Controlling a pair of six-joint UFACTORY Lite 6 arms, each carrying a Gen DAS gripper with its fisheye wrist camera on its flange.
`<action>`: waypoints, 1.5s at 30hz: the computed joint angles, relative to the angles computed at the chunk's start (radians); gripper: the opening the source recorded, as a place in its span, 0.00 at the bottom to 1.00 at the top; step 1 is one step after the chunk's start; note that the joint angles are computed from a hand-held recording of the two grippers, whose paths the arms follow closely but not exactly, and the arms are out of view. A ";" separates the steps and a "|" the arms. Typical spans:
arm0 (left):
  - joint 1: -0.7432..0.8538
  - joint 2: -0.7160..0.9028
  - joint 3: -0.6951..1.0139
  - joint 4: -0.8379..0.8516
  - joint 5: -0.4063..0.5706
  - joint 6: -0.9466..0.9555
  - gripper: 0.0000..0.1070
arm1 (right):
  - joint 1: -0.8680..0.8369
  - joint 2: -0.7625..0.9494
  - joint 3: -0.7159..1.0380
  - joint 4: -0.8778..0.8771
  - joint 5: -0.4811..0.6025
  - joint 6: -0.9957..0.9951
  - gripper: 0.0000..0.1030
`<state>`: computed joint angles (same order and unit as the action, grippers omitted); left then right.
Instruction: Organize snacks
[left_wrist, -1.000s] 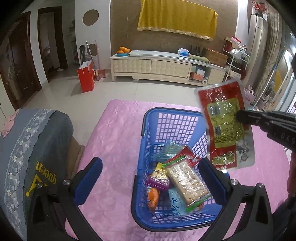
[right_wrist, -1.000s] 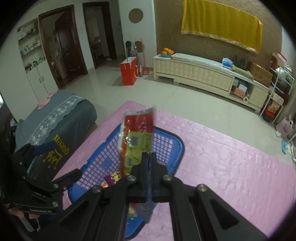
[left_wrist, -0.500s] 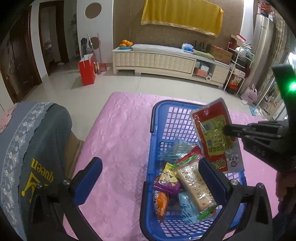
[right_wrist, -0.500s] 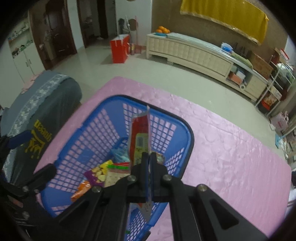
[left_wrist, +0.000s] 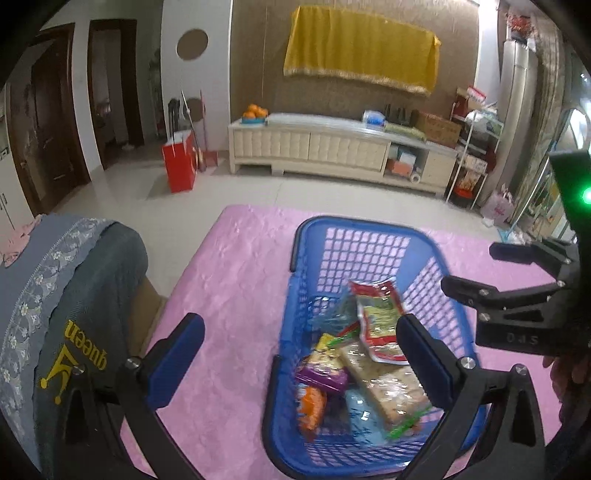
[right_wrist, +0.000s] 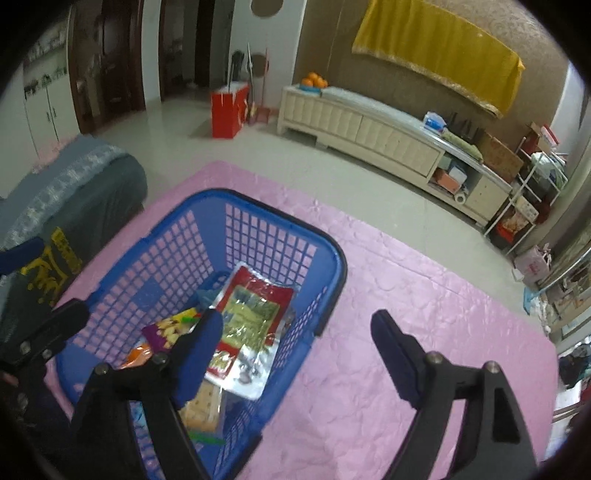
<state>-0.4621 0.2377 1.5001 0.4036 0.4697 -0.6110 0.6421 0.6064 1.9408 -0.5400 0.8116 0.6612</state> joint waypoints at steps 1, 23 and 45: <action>-0.019 -0.034 -0.029 0.040 -0.007 -0.049 0.96 | 0.008 -0.068 -0.086 -0.031 -0.028 0.044 0.83; -0.835 -0.388 -0.304 0.776 0.557 -0.973 0.96 | 0.723 -1.037 -1.024 -0.641 0.537 0.967 1.00; -1.211 -0.254 -0.074 0.805 0.878 -0.976 0.96 | 1.272 -1.042 -0.988 -0.581 1.114 1.238 1.00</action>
